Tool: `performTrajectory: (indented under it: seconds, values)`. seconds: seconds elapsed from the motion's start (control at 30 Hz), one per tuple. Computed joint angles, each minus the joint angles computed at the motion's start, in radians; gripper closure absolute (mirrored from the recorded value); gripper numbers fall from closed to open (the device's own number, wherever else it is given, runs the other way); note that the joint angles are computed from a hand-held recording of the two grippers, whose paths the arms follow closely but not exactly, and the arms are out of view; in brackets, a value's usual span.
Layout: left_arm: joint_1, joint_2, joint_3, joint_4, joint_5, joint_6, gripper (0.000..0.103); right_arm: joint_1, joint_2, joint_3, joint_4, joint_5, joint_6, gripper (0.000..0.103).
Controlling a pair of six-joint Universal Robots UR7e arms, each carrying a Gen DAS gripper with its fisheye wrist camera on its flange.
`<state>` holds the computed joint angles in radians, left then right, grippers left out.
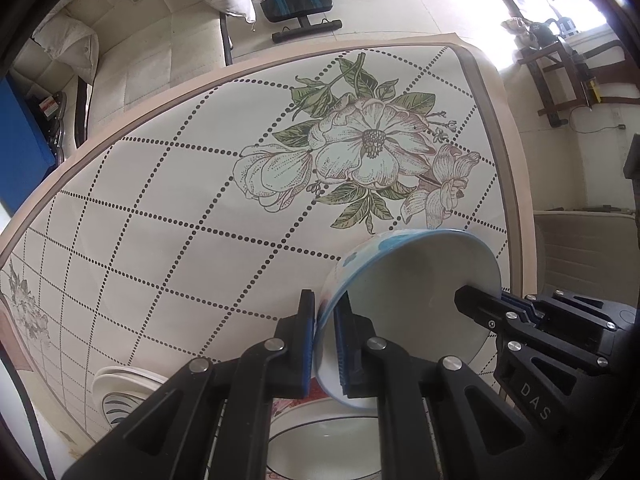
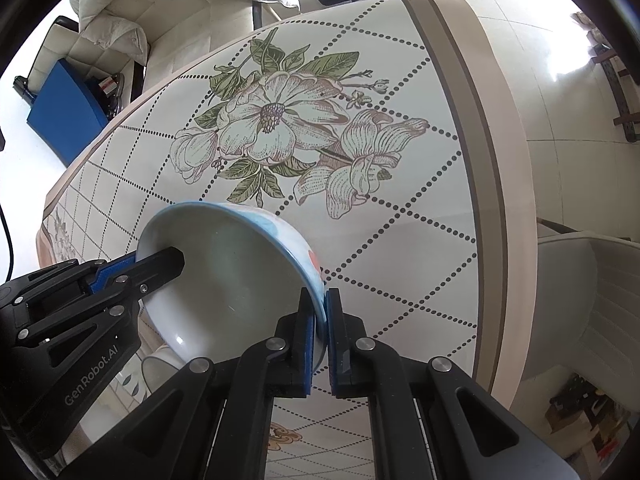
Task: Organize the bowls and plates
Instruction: 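Grasp the blue-rimmed bowl rim and lower it onto the bowl stack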
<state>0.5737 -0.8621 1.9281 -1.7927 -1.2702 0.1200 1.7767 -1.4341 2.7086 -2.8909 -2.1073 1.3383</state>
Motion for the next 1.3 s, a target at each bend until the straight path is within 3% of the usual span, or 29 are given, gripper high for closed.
performTrajectory:
  seconds: [0.23,0.37,0.67,0.87,1.07,1.3]
  values:
    - [-0.009,-0.014,-0.017,0.016,-0.013,0.002,0.096,0.024,-0.044,0.001,0.029,0.007,0.038,0.096]
    - [-0.014,-0.037,-0.022,0.036,-0.018,0.009,0.096,0.066,-0.078,-0.025,0.110,-0.005,0.085,0.096]
    - [-0.027,-0.129,-0.034,0.102,-0.021,0.027,0.096,0.199,-0.109,-0.114,0.301,-0.034,0.228,0.096]
    - [-0.016,-0.198,-0.023,0.169,-0.006,0.033,0.096,0.314,-0.064,-0.192,0.405,-0.041,0.350,0.096]
    - [0.006,-0.255,0.010,0.210,0.022,0.042,0.096,0.377,0.046,-0.224,0.345,-0.019,0.406,0.096]
    - [0.033,-0.279,0.051,0.232,0.056,0.038,0.096,0.374,0.149,-0.217,0.217,0.022,0.397,0.096]
